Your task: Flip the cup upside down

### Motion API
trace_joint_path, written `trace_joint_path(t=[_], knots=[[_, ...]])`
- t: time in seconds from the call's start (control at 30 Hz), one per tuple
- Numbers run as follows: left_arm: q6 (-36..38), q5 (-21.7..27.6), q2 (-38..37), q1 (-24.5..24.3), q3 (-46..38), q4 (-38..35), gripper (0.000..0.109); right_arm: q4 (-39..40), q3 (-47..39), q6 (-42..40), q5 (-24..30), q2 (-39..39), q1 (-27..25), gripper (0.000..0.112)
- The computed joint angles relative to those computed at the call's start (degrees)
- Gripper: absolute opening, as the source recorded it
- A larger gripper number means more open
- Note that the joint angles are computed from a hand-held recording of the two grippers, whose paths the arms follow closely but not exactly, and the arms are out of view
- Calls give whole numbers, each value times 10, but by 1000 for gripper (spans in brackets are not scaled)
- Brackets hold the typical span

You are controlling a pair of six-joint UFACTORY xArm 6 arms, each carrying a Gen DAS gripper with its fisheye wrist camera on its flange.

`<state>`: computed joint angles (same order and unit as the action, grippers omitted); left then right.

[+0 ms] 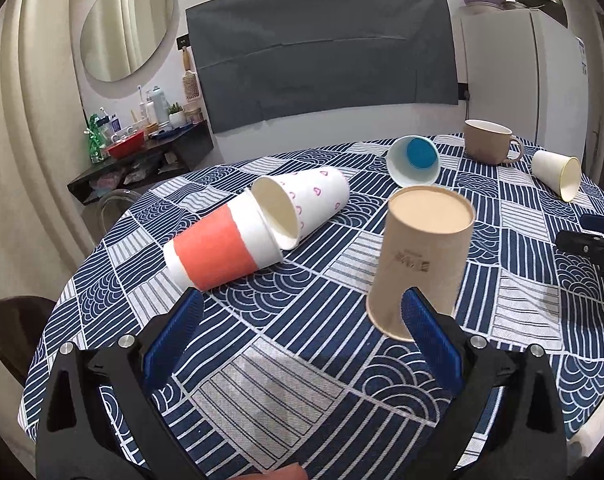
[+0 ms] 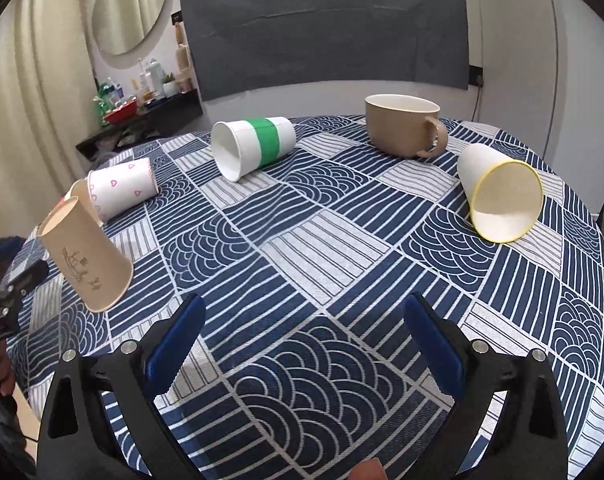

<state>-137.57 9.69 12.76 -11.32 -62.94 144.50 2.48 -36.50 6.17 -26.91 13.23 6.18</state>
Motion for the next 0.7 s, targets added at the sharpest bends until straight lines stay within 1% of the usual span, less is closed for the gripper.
trace_joint_path(t=[0.1,0.17,0.23,0.3,0.37,0.43,0.53,0.7], knots=[[-20,11,3,3,4,15,97,27,-3,-24,3,2,20,95],[-97,-9,7,8,-8,77,97,42,-4,-38,4,1,31,95],[-170,-12,8,8,-14,135,97,50,-4,-43,3,1,43,95],[-233,-24,14,7,-25,186,97,48,-2,-44,-7,2,51,95],[-280,-35,22,5,-36,222,97,48,1,-47,-30,6,60,95],[-288,-37,23,4,-37,229,97,54,3,-57,-52,11,68,95],[-228,-45,28,8,-41,179,97,91,2,-97,-75,19,87,95],[-150,-33,24,10,-30,117,97,103,6,-122,-94,21,98,95]])
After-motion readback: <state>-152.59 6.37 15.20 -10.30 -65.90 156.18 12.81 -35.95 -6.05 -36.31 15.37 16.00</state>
